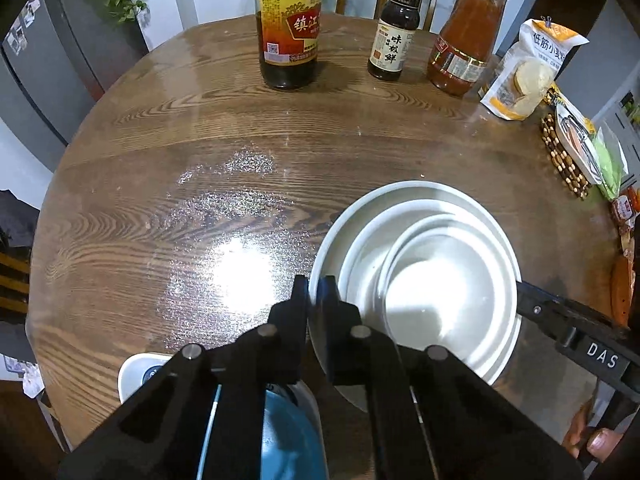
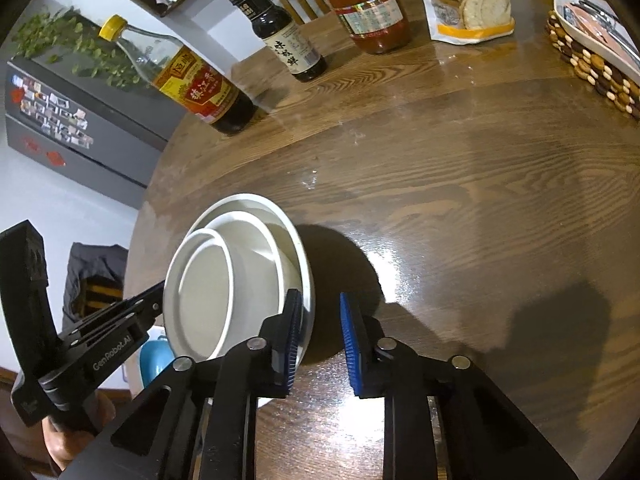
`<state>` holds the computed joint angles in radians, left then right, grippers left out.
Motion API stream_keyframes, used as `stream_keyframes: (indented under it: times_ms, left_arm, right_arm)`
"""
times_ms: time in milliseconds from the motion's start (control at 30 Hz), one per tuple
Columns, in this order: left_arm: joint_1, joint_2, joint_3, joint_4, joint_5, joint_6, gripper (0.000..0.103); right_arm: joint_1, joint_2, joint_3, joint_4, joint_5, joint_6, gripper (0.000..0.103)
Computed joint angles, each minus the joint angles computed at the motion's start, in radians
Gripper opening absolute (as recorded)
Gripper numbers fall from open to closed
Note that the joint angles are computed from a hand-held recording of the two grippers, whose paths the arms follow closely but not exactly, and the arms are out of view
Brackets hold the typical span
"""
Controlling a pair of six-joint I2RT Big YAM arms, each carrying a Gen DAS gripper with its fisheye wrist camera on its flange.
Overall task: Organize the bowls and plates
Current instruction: 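Grasp the rim of the large white bowl with the left gripper, then lift the nested bowls with the left gripper and carry them over the teal plate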
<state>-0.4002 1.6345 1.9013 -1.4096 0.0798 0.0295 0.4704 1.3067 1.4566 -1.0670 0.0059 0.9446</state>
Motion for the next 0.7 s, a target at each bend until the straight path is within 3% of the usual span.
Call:
stream_keyframes:
  times_ms: [100,233,367,700]
  left_arm:
    - [-0.008,-0.008,-0.013,0.015,-0.021,-0.004,0.003]
    - [-0.011,-0.018,-0.028,0.034,-0.034,-0.013,0.003]
    - [-0.011,-0.029,-0.043,0.050,-0.037,-0.018,0.003]
    - [-0.009,-0.043,-0.061,0.066,-0.033,-0.043,0.003]
  right_arm:
    - [0.013,0.016,0.026,-0.018,0.021,-0.025,0.011]
    - [0.057,0.063,0.099,-0.107,0.138,-0.091,0.011]
    - [0.037,0.045,0.069,-0.071,0.101,-0.078,0.011]
    - [0.040,0.045,0.070,-0.073,0.105,-0.056,0.011]
